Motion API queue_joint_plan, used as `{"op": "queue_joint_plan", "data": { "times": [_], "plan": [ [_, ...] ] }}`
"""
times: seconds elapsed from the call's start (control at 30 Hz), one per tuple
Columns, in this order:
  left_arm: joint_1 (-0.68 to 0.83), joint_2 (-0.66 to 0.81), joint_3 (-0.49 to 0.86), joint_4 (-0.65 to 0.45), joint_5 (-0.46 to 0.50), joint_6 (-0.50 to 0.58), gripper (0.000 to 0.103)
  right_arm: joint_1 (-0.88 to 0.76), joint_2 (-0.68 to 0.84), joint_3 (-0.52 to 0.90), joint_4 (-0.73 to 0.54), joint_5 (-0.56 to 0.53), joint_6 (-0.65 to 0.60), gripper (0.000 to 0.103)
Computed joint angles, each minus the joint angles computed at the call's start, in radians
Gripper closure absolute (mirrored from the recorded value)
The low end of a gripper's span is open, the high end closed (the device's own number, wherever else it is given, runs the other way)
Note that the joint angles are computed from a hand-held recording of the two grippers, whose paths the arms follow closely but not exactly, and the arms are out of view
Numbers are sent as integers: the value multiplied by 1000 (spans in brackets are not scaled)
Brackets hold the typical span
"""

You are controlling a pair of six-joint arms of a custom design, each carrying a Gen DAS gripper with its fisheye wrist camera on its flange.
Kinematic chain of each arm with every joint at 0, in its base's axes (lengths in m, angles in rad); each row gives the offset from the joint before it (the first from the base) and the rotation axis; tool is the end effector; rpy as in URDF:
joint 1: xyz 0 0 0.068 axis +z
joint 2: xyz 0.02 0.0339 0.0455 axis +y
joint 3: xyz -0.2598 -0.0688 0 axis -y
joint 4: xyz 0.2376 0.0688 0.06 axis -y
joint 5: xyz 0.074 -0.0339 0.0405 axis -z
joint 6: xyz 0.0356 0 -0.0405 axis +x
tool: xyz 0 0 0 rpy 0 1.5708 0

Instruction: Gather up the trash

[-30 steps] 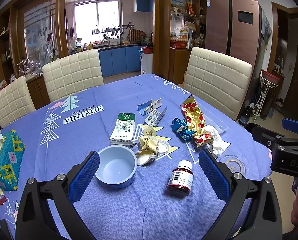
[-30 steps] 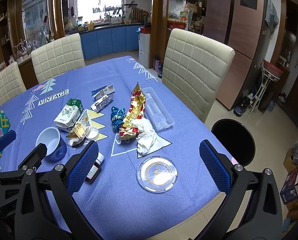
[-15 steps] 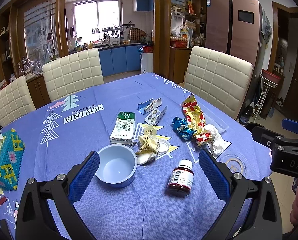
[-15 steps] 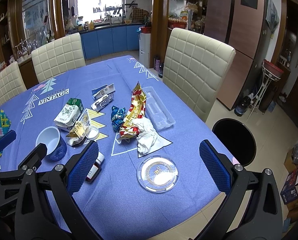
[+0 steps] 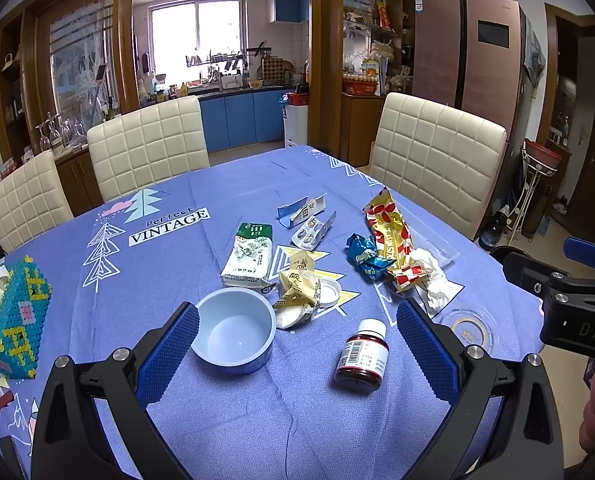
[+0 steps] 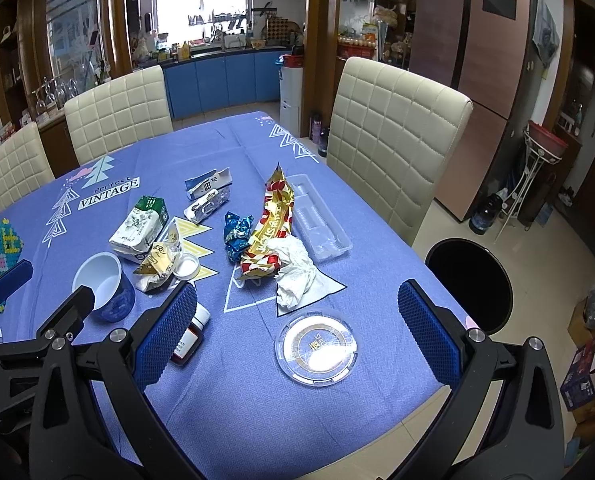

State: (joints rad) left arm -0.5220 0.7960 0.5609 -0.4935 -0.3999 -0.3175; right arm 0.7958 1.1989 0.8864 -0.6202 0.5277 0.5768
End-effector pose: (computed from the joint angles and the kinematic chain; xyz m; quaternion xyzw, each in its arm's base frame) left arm 0.1482 -0.0692 0.2310 0.0105 0.8981 0.0023 0.4397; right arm 0.1755 0.1536 0.2554 -0.0189 0.9201 0.0003 0.3912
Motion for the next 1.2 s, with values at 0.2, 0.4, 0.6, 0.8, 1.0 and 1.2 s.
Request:
{"op": "queue_joint_plan", "data": {
  "times": [0.2, 0.4, 0.6, 0.8, 1.0, 1.2],
  "plan": [
    [4, 4, 4, -3, 1, -2, 6, 1, 0, 0, 1, 1, -1, 3],
    [9, 2, 4, -4, 4, 0, 6, 3, 2, 0, 2, 1, -2, 3],
    [17, 6, 7, -9, 10, 2, 6, 3, 6, -1, 5, -1, -2, 3],
    [23, 6, 5, -7, 15, 4, 6, 2, 7, 1, 4, -3, -4, 3],
    [16, 10, 7, -13, 9, -5, 6, -11, 27, 3, 21, -19, -18, 3],
    [28, 21, 9, -12, 17, -3, 6, -13, 44, 3, 35, -36, -30, 3]
  ]
}}
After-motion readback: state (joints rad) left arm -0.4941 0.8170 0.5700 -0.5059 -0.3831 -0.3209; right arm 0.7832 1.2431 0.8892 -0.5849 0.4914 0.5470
